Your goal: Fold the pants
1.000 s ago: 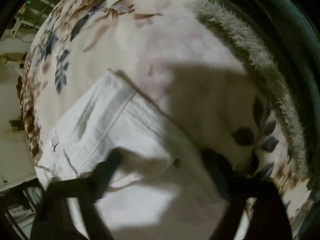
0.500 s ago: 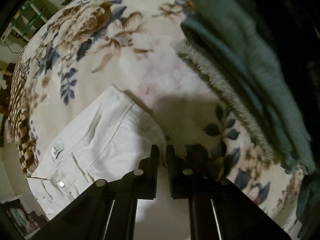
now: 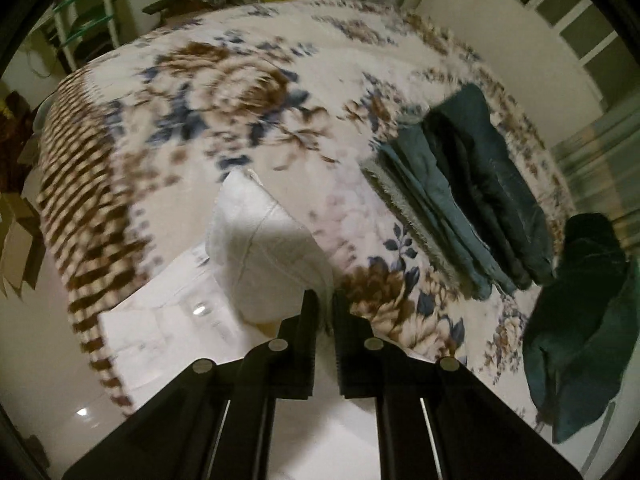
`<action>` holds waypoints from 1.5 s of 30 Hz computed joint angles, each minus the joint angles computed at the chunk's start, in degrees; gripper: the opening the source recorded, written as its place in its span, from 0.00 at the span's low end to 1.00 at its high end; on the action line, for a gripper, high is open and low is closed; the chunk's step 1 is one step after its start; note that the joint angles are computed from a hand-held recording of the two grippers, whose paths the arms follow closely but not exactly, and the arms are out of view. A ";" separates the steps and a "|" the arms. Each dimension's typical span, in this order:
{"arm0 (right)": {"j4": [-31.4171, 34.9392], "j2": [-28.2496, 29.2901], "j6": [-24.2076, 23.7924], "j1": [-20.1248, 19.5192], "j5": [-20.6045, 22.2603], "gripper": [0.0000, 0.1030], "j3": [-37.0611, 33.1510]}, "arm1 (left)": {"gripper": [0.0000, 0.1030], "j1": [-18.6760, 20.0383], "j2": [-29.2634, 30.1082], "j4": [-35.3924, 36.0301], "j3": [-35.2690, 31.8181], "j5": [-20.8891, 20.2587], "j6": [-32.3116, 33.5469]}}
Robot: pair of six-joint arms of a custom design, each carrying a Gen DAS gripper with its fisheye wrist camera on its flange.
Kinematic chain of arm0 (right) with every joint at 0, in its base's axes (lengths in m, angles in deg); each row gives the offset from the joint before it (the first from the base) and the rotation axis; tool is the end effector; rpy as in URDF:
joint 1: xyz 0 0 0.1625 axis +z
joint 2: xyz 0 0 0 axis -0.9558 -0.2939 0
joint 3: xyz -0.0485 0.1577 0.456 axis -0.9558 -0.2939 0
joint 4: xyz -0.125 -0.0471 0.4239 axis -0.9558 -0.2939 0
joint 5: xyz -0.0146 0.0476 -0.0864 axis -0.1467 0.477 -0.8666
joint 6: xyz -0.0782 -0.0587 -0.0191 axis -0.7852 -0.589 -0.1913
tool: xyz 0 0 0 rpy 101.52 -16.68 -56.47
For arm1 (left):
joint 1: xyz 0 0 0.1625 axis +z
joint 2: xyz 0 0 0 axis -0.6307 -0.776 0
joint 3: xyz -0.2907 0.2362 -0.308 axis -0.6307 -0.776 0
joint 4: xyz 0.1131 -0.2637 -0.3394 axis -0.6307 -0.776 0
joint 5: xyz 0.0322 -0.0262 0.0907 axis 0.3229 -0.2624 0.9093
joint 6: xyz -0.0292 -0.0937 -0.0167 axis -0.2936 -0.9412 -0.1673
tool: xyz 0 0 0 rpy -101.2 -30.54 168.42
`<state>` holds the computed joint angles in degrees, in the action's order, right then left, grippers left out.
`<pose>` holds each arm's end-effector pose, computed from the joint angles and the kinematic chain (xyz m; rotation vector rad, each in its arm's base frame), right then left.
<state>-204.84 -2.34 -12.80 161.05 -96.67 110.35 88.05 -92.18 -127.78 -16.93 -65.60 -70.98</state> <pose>0.0624 -0.6862 0.4918 -0.9907 -2.4541 1.0256 -0.3598 -0.7292 0.3391 -0.7295 2.3562 -0.8634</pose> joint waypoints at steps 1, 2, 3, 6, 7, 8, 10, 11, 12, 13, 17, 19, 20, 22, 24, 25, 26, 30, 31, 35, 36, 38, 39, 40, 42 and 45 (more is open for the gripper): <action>-0.24 -2.74 -1.01 0.37 -0.48 0.04 3.49 | 0.05 -0.64 -1.95 -0.70 2.96 0.27 -0.76; -0.92 -4.63 -2.18 0.16 -0.75 0.04 6.24 | 0.05 -1.59 -4.43 -0.38 6.84 0.27 -2.47; -1.83 -6.57 -2.79 0.05 -1.07 0.04 9.43 | 0.05 -2.07 -6.30 -0.02 9.89 -0.27 -4.04; -1.54 -12.26 -2.05 -2.80 -1.51 0.04 18.52 | 0.05 -3.08 -10.54 1.73 17.80 -2.24 -8.41; -1.65 -13.96 -2.29 -4.29 -1.89 0.04 21.48 | 0.05 -3.17 -11.73 2.55 20.69 -2.69 -10.10; -2.01 -15.14 -2.47 -5.58 -1.85 0.04 23.63 | 0.06 -3.08 -12.69 2.89 23.13 -3.56 -11.37; -2.21 -17.09 -2.84 -8.76 -0.82 0.04 27.89 | 0.06 -2.25 -14.32 1.52 28.17 -5.72 -13.30; -1.95 -17.50 -3.08 -9.87 -1.16 0.04 29.05 | 0.06 -1.49 -14.58 0.49 29.98 -7.15 -13.20; -1.90 -17.87 -3.09 -10.90 -1.14 0.04 30.33 | 0.06 -1.00 -15.39 -0.88 32.38 -7.82 -13.86; -1.59 -18.19 -2.89 -11.98 -0.94 0.04 31.29 | 0.06 -0.63 -15.83 -2.46 34.36 -8.03 -14.12; -0.69 -18.79 -3.58 -15.45 0.74 0.04 32.80 | 0.09 0.38 -15.60 -5.73 37.53 -7.23 -13.00; 2.34 -18.90 -3.80 -16.35 1.14 0.17 31.91 | 0.10 -0.15 -14.79 -3.26 36.06 -6.59 -13.15; 3.78 -19.38 -3.94 -16.55 0.99 0.22 31.57 | 0.10 -0.46 -14.92 -2.74 35.83 -6.13 -13.24; 5.46 -21.27 -4.29 -16.88 0.82 0.33 31.23 | 0.11 -1.33 -15.31 -1.64 35.49 -5.24 -14.33; 4.60 -23.19 -4.24 -16.82 1.18 0.38 31.06 | 0.25 -2.30 -15.58 -0.02 34.94 -4.00 -16.03; 3.04 -24.10 -4.12 -16.90 0.76 0.43 31.28 | 0.40 -2.79 -15.78 -0.07 34.94 -3.11 -16.02; 1.45 -24.63 -3.96 -17.22 0.81 0.45 31.26 | 0.47 -3.20 -15.74 0.15 34.70 -2.24 -15.92; -2.18 -24.94 -5.11 -22.42 6.17 0.52 29.46 | 0.75 -3.83 -13.79 3.93 31.78 0.33 -14.93; -1.80 -24.29 -4.63 -24.35 8.68 0.53 28.61 | 0.75 -3.66 -13.25 4.17 31.21 0.40 -14.25; -6.74 -22.67 -0.89 -29.44 17.44 0.45 29.24 | 0.75 -2.37 -11.20 2.42 29.97 -1.30 -11.59; -8.13 -22.43 -1.10 -28.86 16.66 0.13 29.53 | 0.75 -2.19 -10.62 2.90 29.53 -1.52 -11.69; -9.85 -22.57 -4.65 -25.72 11.63 0.04 29.75 | 0.75 -1.92 -10.03 2.73 29.33 -1.99 -11.52; -11.69 -23.05 -5.72 -24.13 10.03 0.03 30.42 | 0.75 -1.86 -9.67 3.11 29.09 -2.08 -11.76; -13.88 -24.51 -6.04 -23.09 8.66 0.03 31.60 | 0.75 -1.83 -9.43 3.37 28.99 -2.21 -11.88; -15.45 -27.50 -5.57 -22.93 7.06 0.02 33.28 | 0.75 -1.71 -9.02 4.11 28.78 -2.33 -12.02; -10.56 -28.84 -5.76 -23.92 3.32 0.03 34.21 | 0.75 -1.34 -8.36 4.89 28.49 -2.73 -11.66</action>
<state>-215.40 -31.17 -18.55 137.13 -93.34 144.57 86.71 -100.54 -122.89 11.56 -68.33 -82.64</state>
